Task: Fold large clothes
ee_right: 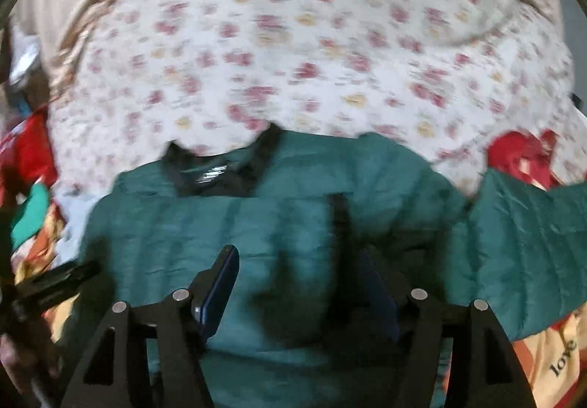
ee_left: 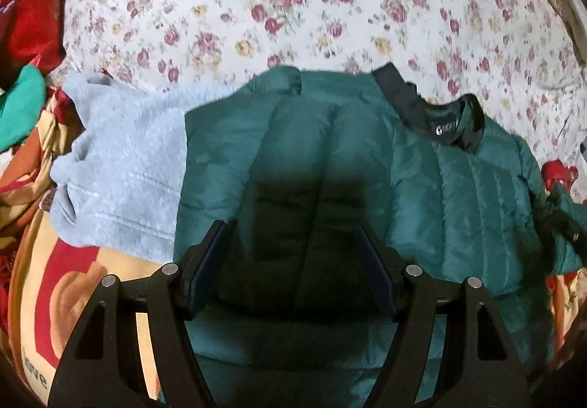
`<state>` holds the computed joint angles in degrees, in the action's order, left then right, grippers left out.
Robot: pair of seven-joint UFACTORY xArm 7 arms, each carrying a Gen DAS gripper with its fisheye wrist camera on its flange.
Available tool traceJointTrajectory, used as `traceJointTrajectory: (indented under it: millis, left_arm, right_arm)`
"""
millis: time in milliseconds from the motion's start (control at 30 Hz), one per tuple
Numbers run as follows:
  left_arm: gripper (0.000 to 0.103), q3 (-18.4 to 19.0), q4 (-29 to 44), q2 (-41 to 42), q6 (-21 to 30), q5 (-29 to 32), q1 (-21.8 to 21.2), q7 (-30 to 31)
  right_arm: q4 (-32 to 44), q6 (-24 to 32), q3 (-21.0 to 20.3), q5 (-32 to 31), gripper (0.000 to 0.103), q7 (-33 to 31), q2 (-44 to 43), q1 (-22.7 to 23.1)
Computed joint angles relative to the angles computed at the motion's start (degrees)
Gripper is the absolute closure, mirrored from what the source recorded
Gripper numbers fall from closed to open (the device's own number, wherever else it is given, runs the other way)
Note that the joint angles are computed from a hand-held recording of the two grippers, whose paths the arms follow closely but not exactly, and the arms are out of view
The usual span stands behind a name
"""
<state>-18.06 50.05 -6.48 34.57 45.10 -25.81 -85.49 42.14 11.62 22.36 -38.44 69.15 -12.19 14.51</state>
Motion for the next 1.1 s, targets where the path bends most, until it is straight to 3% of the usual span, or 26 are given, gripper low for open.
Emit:
traceJointTrajectory:
  millis: [100, 267, 433, 500, 567, 733, 933, 1100]
  left_arm:
    - [0.032, -0.01, 1.16, 0.72, 0.91, 1.13, 0.17, -0.78]
    - [0.032, 0.95, 2.85, 3.25, 1.35, 2.9, -0.17, -2.38]
    - [0.032, 2.43, 4.99, 6.96, 2.43, 4.28, -1.52, -2.57]
    - [0.029, 2.94, 5.5, 7.84, 3.28, 6.03, -2.44, -3.55]
    - [0.025, 3.36, 6.05, 8.67, 4.13, 6.85, -3.27, -3.6]
    - [0.025, 4.35, 6.74, 9.56, 5.12, 6.74, -4.57, -2.95]
    - [0.024, 4.82, 6.94, 9.86, 5.21, 7.25, -5.02, -3.45]
    - [0.023, 4.73, 7.01, 9.59, 6.18, 8.26, -5.72, -4.4]
  right_arm:
    - [2.22, -1.75, -0.77, 2.21, 0.037, -3.12, 3.93, 2.06]
    - [8.3, 1.37, -1.79, -6.68, 0.037, 0.0, 11.23, 4.02]
    - [12.12, 3.61, -5.9, -8.94, 0.037, 0.82, 17.78, 7.13]
    - [12.04, 1.32, -7.69, -7.15, 0.037, 0.64, 19.55, 7.63]
    - [12.14, 0.07, -10.15, -9.71, 0.037, 3.28, 20.1, 9.39]
    - [10.14, 2.4, -11.61, -4.45, 0.037, -2.02, 16.01, 12.42]
    - [3.4, 1.79, -8.97, -6.52, 0.037, 0.07, 7.63, 10.51]
    - [3.03, 1.69, -8.56, 1.43, 0.037, -6.11, 11.83, 10.0]
